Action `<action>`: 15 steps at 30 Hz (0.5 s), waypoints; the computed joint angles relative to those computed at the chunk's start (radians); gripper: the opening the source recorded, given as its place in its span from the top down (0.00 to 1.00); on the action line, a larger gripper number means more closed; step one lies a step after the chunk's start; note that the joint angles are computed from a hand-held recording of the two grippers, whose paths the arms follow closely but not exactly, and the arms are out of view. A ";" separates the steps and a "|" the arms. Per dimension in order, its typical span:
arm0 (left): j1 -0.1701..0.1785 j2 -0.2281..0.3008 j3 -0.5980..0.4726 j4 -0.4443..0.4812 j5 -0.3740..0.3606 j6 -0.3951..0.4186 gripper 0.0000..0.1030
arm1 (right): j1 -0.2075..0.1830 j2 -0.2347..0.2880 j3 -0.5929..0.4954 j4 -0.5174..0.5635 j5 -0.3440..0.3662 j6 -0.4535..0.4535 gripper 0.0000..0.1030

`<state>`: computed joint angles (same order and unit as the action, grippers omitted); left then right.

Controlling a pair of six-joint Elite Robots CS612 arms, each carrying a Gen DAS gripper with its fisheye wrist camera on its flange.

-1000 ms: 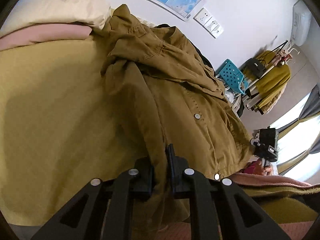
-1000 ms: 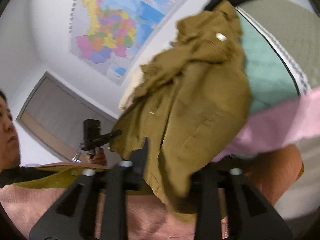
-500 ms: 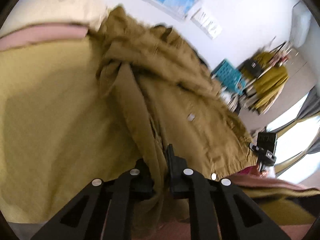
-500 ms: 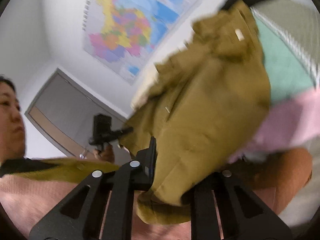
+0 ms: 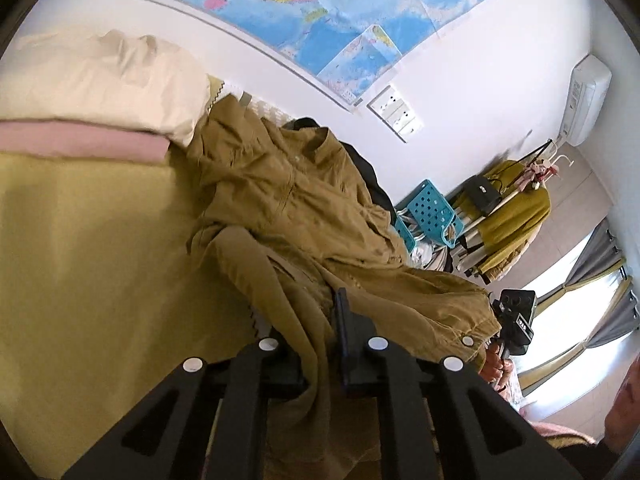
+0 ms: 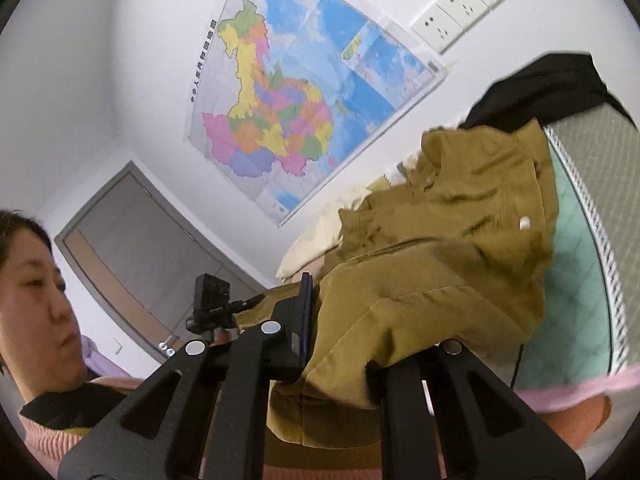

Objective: Fold large clothes

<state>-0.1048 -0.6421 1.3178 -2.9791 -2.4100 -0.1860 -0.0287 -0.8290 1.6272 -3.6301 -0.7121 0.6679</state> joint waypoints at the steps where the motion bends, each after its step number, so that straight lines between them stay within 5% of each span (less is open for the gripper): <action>1: 0.000 0.001 -0.011 0.008 0.002 -0.001 0.89 | -0.001 0.003 -0.016 0.011 0.002 0.005 0.89; 15: -0.012 0.027 -0.138 0.111 0.054 0.001 0.88 | -0.005 0.035 -0.145 0.133 -0.026 -0.013 0.88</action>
